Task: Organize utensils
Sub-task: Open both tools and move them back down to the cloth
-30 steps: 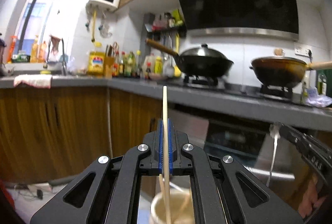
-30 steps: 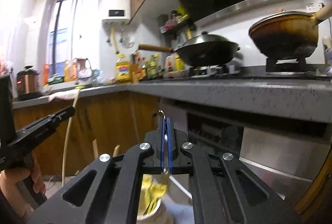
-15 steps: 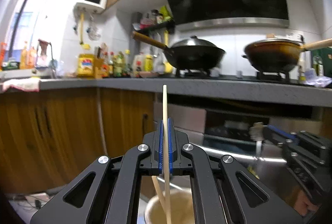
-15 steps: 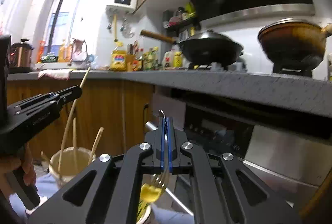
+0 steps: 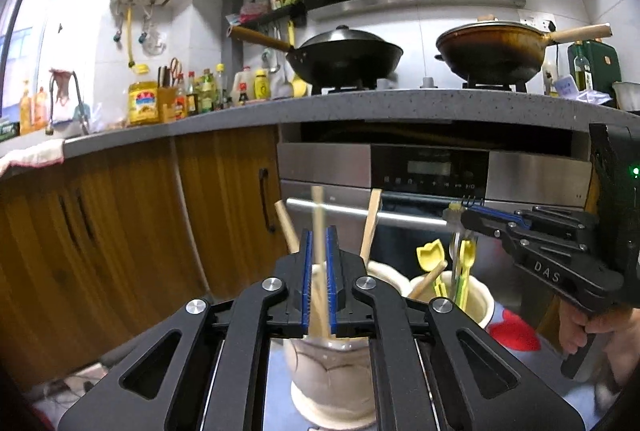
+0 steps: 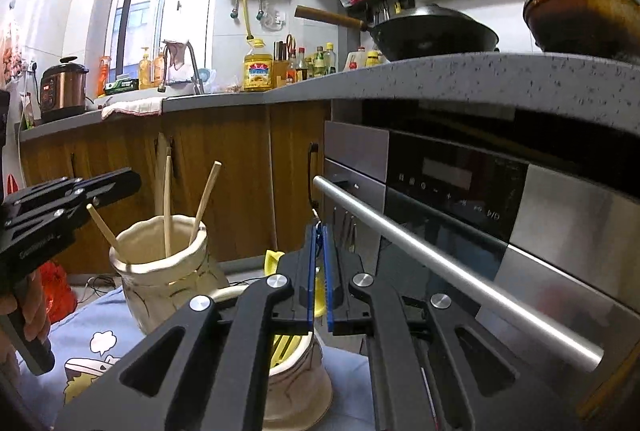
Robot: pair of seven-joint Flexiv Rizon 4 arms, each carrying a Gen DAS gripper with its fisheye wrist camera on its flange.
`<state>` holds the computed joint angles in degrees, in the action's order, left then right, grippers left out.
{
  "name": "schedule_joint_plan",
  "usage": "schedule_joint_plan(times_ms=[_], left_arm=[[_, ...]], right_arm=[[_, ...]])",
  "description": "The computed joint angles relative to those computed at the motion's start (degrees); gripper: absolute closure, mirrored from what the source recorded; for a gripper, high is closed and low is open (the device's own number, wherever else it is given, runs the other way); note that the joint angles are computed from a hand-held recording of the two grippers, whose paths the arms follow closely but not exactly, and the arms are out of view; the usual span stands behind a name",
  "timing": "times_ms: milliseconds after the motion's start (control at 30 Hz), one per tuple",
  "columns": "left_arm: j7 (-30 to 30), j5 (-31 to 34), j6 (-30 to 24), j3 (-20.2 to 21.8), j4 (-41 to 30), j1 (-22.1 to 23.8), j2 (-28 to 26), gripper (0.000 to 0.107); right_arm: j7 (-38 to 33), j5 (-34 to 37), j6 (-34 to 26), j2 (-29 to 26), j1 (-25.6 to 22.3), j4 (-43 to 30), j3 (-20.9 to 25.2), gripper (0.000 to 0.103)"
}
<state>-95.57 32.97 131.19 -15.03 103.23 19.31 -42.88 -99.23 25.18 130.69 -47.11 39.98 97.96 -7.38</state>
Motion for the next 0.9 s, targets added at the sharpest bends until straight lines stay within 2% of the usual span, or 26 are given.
schedule_joint_plan(times_ms=[67, 133, 200, 267, 333, 433, 500, 567, 600, 700, 900], left_arm=[[-0.2, -0.1, 0.6, 0.2, 0.5, 0.1, 0.2, 0.091], [-0.6, -0.1, 0.4, 0.4, 1.4, 0.3, 0.9, 0.091], [-0.9, 0.0, 0.3, 0.5, 2.5, 0.6, 1.8, 0.086], [-1.2, 0.2, 0.6, 0.8, 3.9, 0.9, 2.7, 0.075], [-1.6, 0.5, 0.6, 1.0, 5.5, 1.3, 3.9, 0.073], [-1.4, 0.1, 0.8, 2.1, 8.1, 1.2, 5.6, 0.072], [-1.5, 0.3, 0.7, 2.5, 10.0, 1.5, 6.8, 0.067], [-1.3, -0.4, 0.5, 3.2, 11.8, 1.4, 7.8, 0.044], [-1.3, -0.2, 1.1, 3.3, 12.7, 1.7, 8.0, 0.042], [-1.9, 0.7, 0.1, 2.9, 14.7, 2.8, 8.8, 0.042], [-1.3, 1.6, -2.3, 2.3, 18.4, 4.5, 9.0, 0.041]], right_arm=[[1.1, -1.7, -0.4, 0.5, -1.4, 0.5, 1.3, 0.097], [2.8, -4.0, -0.3, 0.9, -3.1, 1.3, 3.0, 0.081], [4.4, -6.3, 0.3, 1.3, -4.3, 2.3, 4.2, 0.075], [5.0, -6.6, 1.3, 1.9, -4.3, 3.4, 4.3, 0.071], [6.4, -8.6, 3.3, 2.6, -5.6, 5.2, 6.0, 0.059], [7.7, -10.3, 5.3, 3.6, -6.5, 7.3, 7.1, 0.056], [9.1, -12.0, 6.9, 4.5, -7.7, 9.2, 8.5, 0.053], [10.5, -13.3, 7.8, 5.3, -8.6, 11.1, 9.6, 0.047], [11.0, -13.4, 8.0, 5.7, -8.6, 12.1, 9.8, 0.046], [12.0, -14.2, 7.3, 6.8, -8.6, 14.7, 10.3, 0.046], [14.6, -20.5, 4.9, 7.2, -9.8, 19.0, 12.0, 0.046]])
